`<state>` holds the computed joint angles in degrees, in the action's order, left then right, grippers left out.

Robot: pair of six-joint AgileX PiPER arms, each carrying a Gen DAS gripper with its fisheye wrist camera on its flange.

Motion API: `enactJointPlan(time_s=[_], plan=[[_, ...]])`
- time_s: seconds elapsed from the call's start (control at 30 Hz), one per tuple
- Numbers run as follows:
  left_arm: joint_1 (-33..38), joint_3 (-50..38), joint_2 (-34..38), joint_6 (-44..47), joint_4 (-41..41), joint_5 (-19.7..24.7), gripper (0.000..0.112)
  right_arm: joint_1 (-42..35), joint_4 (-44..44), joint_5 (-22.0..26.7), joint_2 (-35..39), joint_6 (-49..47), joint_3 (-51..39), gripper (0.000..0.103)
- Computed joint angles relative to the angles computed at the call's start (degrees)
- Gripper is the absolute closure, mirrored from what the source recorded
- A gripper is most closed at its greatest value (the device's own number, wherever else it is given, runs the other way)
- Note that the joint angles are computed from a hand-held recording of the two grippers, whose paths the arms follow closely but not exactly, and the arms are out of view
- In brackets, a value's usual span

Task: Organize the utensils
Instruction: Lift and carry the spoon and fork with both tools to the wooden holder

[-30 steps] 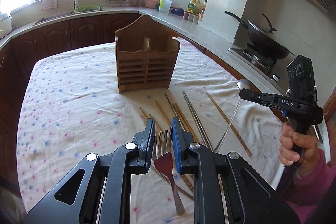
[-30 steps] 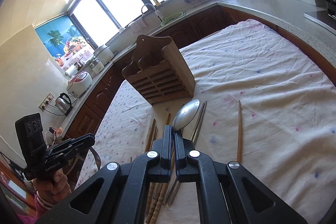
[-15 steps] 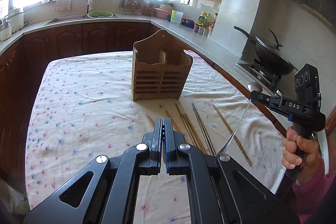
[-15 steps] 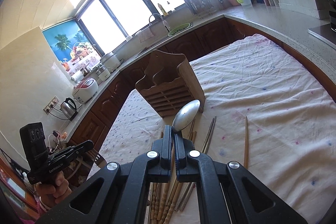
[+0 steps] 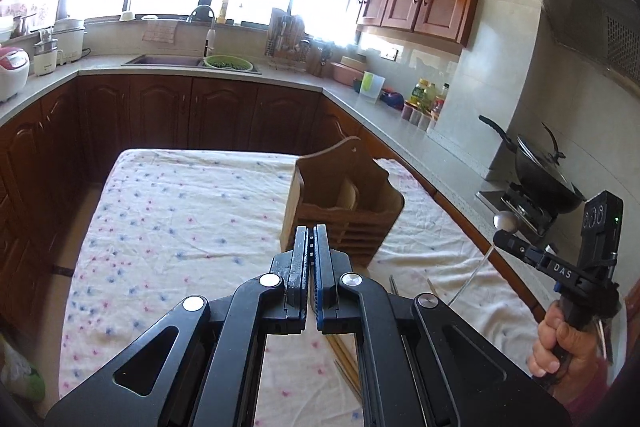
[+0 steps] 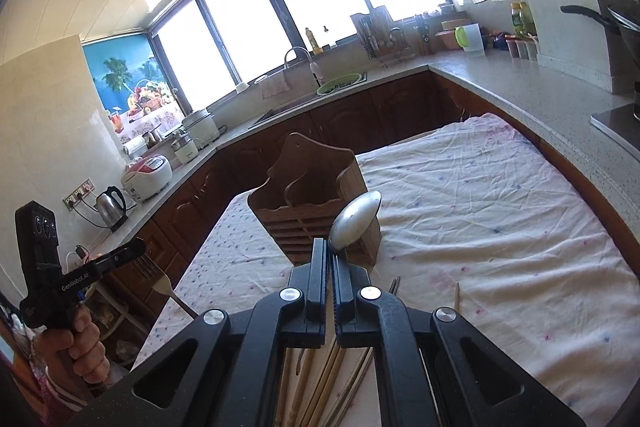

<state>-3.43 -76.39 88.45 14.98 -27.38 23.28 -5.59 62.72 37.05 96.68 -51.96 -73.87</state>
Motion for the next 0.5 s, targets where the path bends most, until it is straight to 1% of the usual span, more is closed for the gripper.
enactJointPlan(time_s=[0.13, 0.23, 0.33, 0.4, 0.43, 0.5], plan=[[-0.31, -9.22, 4.34, -9.64, 9.59, -0.45, 0.111, 1.59, -1.03, -2.87, 2.63, 1.09, -6.11, 0.101], [-0.69, -19.43, 9.60, -17.32, 18.11, 0.61, 0.111, 2.92, -0.73, -5.55, 4.98, 0.79, -12.02, 0.101], [-1.58, -32.46, 16.85, -23.70, 26.13, 4.28, 0.111, 4.53, 1.60, -8.82, 8.25, -2.06, -18.45, 0.101], [-2.57, -40.49, 21.88, -27.34, 31.62, 6.49, 0.111, 6.18, 2.43, -12.40, 10.69, -4.59, -22.24, 0.101], [-3.14, -44.55, 24.54, -28.90, 34.28, 7.96, 0.111, 7.16, -0.13, -14.13, 12.28, -3.16, -24.66, 0.101], [-4.06, -52.98, 30.19, -30.16, 37.31, 11.49, 0.111, 8.28, -6.63, -14.75, 16.14, 2.29, -30.05, 0.101]])
